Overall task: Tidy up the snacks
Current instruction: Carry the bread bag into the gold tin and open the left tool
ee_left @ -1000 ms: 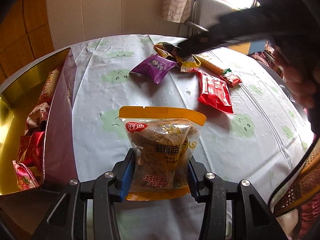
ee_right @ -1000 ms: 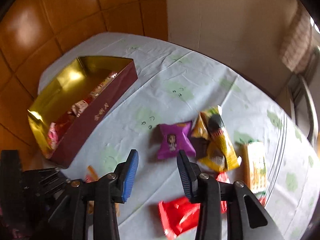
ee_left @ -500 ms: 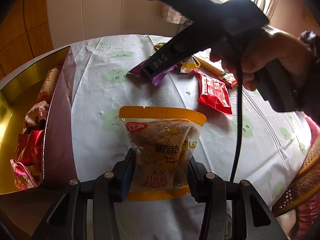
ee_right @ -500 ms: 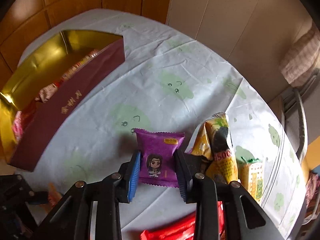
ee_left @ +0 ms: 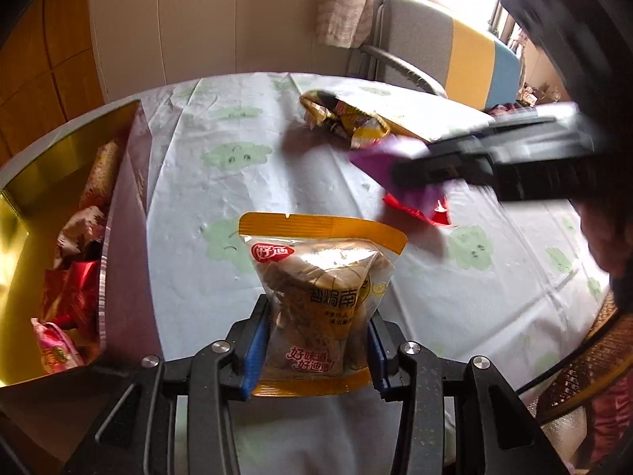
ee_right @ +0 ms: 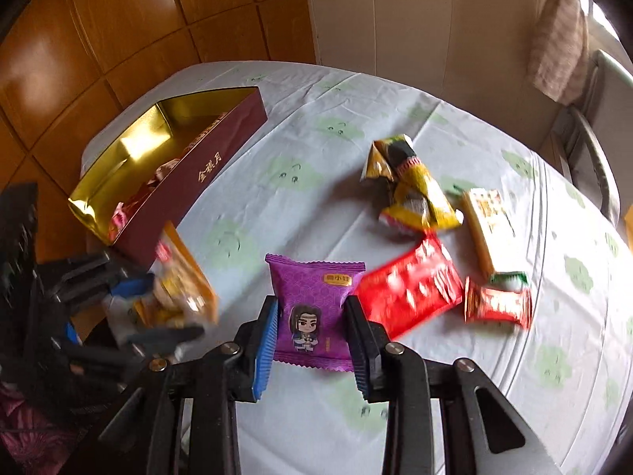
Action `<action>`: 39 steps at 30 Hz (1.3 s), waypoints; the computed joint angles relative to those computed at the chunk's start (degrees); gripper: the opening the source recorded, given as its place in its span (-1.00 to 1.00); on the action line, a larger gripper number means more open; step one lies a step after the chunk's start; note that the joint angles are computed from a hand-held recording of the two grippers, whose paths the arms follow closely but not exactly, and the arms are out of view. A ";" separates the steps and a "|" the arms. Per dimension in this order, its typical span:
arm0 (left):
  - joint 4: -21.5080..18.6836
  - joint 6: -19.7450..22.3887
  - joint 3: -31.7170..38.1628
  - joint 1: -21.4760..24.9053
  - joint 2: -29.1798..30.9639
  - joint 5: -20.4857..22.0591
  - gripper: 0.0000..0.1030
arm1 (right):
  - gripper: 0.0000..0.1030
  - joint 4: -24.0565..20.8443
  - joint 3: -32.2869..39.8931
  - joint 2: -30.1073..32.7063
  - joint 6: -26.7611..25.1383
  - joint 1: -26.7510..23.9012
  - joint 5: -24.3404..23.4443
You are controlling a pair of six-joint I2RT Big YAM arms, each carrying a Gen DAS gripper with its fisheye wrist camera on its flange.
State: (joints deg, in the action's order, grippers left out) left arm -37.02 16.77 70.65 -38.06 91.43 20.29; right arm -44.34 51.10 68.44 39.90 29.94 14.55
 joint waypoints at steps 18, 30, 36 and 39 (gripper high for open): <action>-10.92 -14.56 22.65 14.16 8.66 4.11 -0.17 | -0.34 0.82 -3.18 1.15 6.18 4.51 0.57; -23.23 -16.38 47.27 13.72 28.47 -6.11 -0.13 | -0.34 1.56 -3.72 0.75 8.38 4.61 0.63; -22.45 -19.88 50.86 13.88 31.43 -6.85 0.03 | -0.33 2.19 -4.03 0.74 9.27 4.67 0.74; -20.85 -21.03 48.05 14.14 29.65 -6.29 0.27 | -0.33 2.42 -4.22 0.67 9.47 4.77 0.95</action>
State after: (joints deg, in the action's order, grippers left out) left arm -57.87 -4.26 118.70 -23.92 121.09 14.00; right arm -41.92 46.87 69.11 49.38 34.71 15.50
